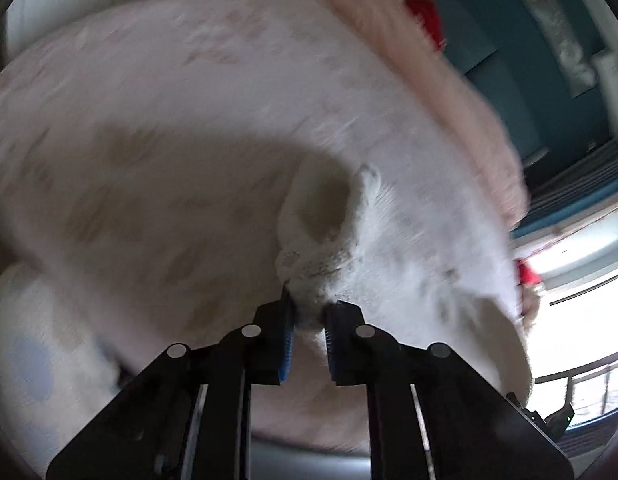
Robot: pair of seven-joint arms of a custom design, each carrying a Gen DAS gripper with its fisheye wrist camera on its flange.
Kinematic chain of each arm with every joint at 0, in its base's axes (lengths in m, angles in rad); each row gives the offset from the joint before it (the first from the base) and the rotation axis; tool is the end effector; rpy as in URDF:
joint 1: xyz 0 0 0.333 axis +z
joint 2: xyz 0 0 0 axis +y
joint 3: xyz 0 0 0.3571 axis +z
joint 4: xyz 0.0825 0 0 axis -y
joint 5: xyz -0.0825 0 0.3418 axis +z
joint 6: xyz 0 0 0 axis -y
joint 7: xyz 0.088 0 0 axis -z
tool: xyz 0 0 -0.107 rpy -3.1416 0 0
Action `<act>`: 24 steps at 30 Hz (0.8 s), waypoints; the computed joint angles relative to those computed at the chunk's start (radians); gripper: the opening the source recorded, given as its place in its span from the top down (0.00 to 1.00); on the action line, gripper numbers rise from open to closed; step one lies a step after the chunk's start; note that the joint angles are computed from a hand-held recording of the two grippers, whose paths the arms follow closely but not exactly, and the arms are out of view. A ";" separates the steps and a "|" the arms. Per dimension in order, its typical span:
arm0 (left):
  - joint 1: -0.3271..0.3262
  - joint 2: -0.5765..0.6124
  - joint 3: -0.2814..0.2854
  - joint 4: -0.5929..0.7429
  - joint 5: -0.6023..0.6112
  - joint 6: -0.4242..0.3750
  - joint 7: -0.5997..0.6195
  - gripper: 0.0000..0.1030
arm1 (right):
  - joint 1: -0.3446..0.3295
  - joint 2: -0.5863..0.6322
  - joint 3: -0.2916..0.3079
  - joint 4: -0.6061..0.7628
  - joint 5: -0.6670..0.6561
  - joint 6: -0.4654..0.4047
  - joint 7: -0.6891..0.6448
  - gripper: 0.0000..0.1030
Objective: Fold small clothes
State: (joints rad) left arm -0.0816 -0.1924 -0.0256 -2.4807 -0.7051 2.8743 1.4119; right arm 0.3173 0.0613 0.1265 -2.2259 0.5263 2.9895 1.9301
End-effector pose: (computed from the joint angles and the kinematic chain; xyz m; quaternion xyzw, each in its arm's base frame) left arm 0.4494 -0.0120 0.4862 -0.8529 0.4072 -0.3260 0.0210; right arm 0.5090 0.2012 0.4901 -0.5121 0.7818 -0.0046 0.3557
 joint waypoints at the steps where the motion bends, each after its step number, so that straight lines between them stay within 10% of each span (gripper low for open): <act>1: 0.012 0.006 -0.007 -0.024 0.025 -0.015 -0.026 0.87 | 0.002 0.019 -0.013 -0.035 -0.027 -0.049 0.059 0.87; 5: 0.021 0.027 -0.048 -0.072 0.091 0.031 -0.075 0.83 | -0.006 0.031 0.006 -0.103 -0.009 -0.028 0.110 0.73; 9: 0.087 0.003 -0.095 -0.008 0.364 0.025 -0.222 0.75 | 0.022 -0.032 -0.091 -0.072 -0.610 -0.102 0.529 0.58; 11: 0.152 0.022 -0.140 0.035 0.546 0.056 -0.348 0.52 | 0.019 -0.028 -0.112 -0.003 -0.816 -0.142 0.640 0.43; 19: 0.091 0.353 -0.094 0.403 0.588 -0.027 -0.282 0.34 | -0.019 0.253 -0.090 0.372 -0.699 -0.238 0.355 0.42; 21: 0.087 0.432 -0.095 0.488 0.599 -0.087 -0.269 0.40 | -0.015 0.341 -0.092 0.488 -0.668 -0.309 0.313 0.44; 23: 0.095 0.487 -0.107 0.549 0.587 -0.143 -0.239 0.91 | -0.015 0.411 -0.079 0.583 -0.622 -0.391 0.264 0.87; 24: 0.101 0.500 -0.110 0.566 0.578 -0.172 -0.228 0.93 | -0.019 0.434 -0.073 0.613 -0.596 -0.422 0.243 0.93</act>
